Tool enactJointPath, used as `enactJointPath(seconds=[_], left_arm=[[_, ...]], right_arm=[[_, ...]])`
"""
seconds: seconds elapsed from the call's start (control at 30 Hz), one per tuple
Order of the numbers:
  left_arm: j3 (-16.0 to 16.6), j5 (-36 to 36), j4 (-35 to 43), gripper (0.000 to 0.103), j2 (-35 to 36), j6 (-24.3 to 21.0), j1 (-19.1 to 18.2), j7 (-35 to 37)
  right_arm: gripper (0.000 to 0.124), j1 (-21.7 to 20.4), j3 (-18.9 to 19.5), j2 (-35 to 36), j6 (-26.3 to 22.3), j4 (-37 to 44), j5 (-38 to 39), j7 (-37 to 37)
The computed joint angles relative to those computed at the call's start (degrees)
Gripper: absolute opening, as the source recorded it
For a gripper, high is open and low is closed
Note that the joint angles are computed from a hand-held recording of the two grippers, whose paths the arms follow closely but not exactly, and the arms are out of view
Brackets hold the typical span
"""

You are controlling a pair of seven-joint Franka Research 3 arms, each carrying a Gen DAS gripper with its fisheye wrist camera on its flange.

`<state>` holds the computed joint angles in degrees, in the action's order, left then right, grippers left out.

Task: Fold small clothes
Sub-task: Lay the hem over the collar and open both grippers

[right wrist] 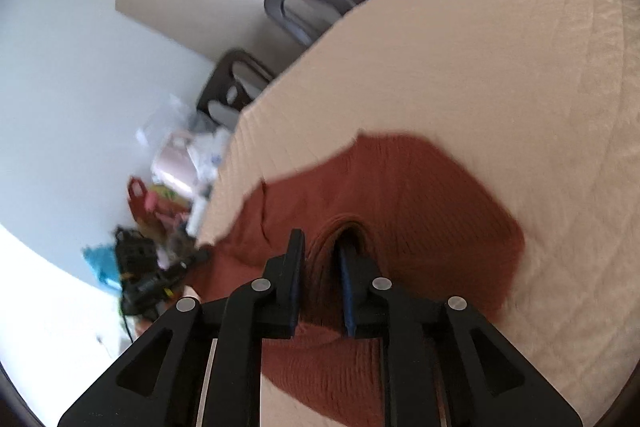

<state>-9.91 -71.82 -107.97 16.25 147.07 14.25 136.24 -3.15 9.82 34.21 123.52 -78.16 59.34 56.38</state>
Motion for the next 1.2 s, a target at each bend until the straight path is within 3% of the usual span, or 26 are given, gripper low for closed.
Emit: enactJointPath(seconds=[0.1, 0.17, 0.23, 0.3, 0.37, 0.47, 0.63, 0.7, 0.77, 0.8, 0.83, 0.87, 0.97, 1.03, 1.1, 1.2], left_arm=[[0.47, 1.72, 1.05, 0.019, 1.48, 7.26, -1.23, -5.61], [-0.33, 0.59, 0.21, 0.026, 0.97, 9.33, -0.45, -5.85], [-1.05, -1.81, -1.70, 0.037, -0.73, 11.66, 0.04, -2.92], [-1.02, -1.23, -3.60, 0.038, -2.20, 15.00, -1.03, -1.27], [-1.07, 0.47, -4.68, 0.042, -3.01, 16.12, -1.92, 0.15], [-0.06, 11.17, -3.97, 0.047, -1.81, 17.49, -4.29, -4.40], [3.64, 33.39, -0.20, 0.047, 2.21, 14.68, -7.99, -20.92], [3.63, 37.27, 1.82, 0.047, 3.89, 13.53, -8.05, -23.98], [2.41, 39.02, 1.61, 0.031, 3.89, 14.50, -7.23, -24.35], [1.38, 39.40, 1.92, 0.014, 3.95, 13.91, -6.35, -23.93], [0.71, 40.20, 1.90, 0.013, 3.84, 14.05, -5.87, -24.12], [0.05, 41.01, 1.26, 0.007, 3.55, 15.66, -5.54, -24.03], [-9.21, 31.93, -0.10, 0.007, 2.74, 20.50, 2.00, -14.33], [-12.88, 26.28, -0.53, 0.007, 2.36, 23.32, 5.02, -9.35], [-11.63, 27.13, -0.37, 0.007, 2.63, 24.12, 4.11, -10.38], [-5.55, 36.73, 0.84, 0.007, 4.54, 23.44, -0.53, -20.45]], right_arm=[[0.032, -0.21, 0.50, 2.37, 1.06, 2.55, 2.16, 3.44], [0.045, 0.45, 0.19, 2.37, 4.18, 2.49, 1.83, 5.65], [0.045, -0.57, 1.20, 1.92, 4.63, 1.70, 3.52, 5.33], [0.045, -0.71, 1.32, 0.63, 5.37, 0.18, 3.75, 3.51], [0.045, 1.34, -0.06, -1.37, 9.62, -1.94, 0.74, 1.74], [0.045, 3.58, -1.31, -1.93, 11.85, -2.41, -4.44, 0.99], [0.045, 7.50, -3.62, 0.90, 11.16, 1.44, -17.33, 4.77], [0.036, 8.84, -4.38, 1.39, 11.87, 1.94, -21.81, 5.63], [0.016, 10.35, -5.51, 0.67, 14.39, 0.69, -26.25, 6.86], [0.015, 10.08, -5.13, 0.91, 14.32, 1.18, -26.79, 7.01], [0.006, 9.03, -4.04, 0.92, 14.50, 1.18, -25.84, 5.93], [0.006, 8.22, -3.24, 0.37, 15.11, 0.41, -24.96, 4.68], [0.006, 6.86, -1.59, -0.80, 18.05, -1.15, -22.10, 1.48], [0.006, 6.64, -1.19, -1.07, 19.61, -1.47, -20.63, 0.71], [0.006, 7.05, -1.73, -0.26, 20.37, -0.66, -20.84, 1.58], [0.006, 8.17, -2.84, 1.21, 21.15, 0.64, -22.69, 4.67]])
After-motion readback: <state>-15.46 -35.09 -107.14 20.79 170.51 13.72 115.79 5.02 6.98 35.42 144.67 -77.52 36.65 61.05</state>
